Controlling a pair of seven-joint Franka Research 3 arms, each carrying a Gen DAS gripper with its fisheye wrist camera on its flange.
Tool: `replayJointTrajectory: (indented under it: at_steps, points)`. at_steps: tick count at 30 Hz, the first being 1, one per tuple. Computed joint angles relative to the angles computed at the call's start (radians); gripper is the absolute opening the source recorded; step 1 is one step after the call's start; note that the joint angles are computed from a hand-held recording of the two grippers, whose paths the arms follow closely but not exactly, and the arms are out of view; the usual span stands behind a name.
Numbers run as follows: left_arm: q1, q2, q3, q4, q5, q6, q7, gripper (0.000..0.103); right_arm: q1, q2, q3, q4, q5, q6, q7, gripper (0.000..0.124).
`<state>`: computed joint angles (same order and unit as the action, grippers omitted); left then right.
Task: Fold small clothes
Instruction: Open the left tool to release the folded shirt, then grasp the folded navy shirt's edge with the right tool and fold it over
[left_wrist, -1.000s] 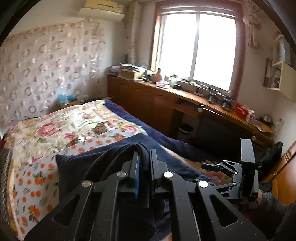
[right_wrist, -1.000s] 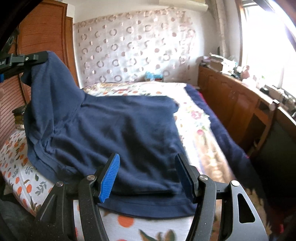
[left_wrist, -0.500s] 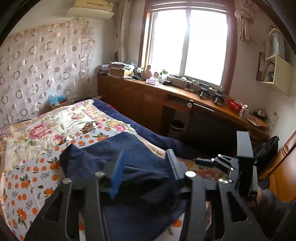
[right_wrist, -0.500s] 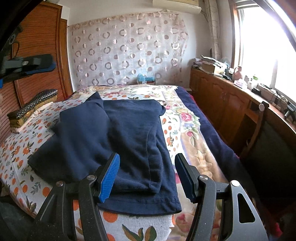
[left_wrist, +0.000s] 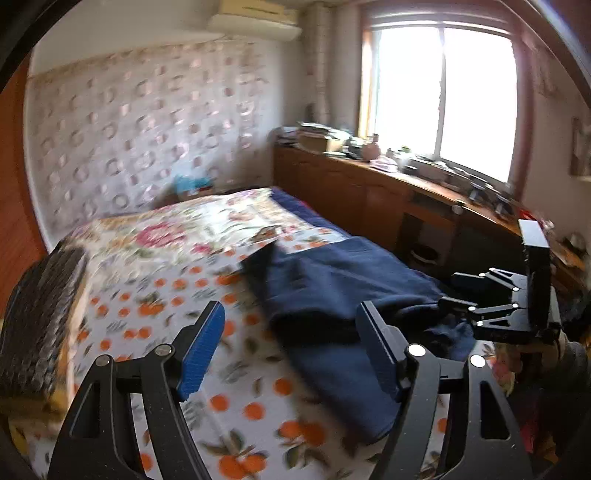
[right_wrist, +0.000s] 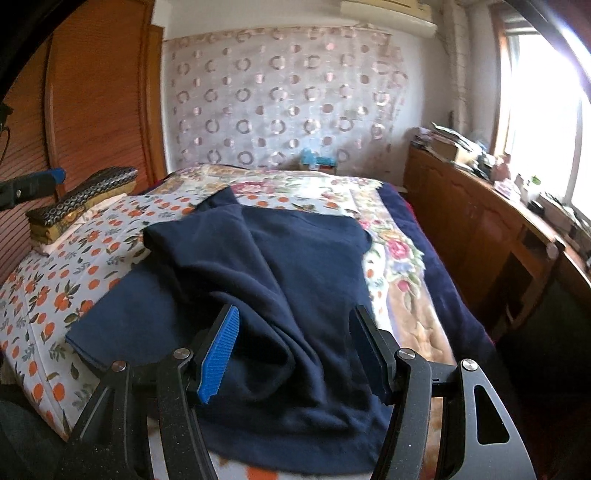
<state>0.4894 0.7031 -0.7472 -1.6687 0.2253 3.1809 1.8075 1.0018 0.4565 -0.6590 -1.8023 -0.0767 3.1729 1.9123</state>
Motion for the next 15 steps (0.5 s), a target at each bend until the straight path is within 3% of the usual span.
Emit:
replayJointTrajectory:
  at_steps: [5,9,15]
  points:
    - [0.005,-0.013,0.05,-0.031,-0.004,0.04,-0.059,0.074,-0.177,0.045,0.205,0.153,-0.022,-0.074,-0.089,0.064]
    - [-0.044,-0.025,0.149,-0.022,0.019,0.059,-0.132,0.074,-0.296,0.085,0.353,0.263,-0.047,-0.128,-0.156,0.064]
    - [-0.025,-0.01,0.171,-0.013,0.052,0.07,-0.199,0.074,-0.416,0.162,0.525,0.436,-0.038,-0.223,-0.278,0.064]
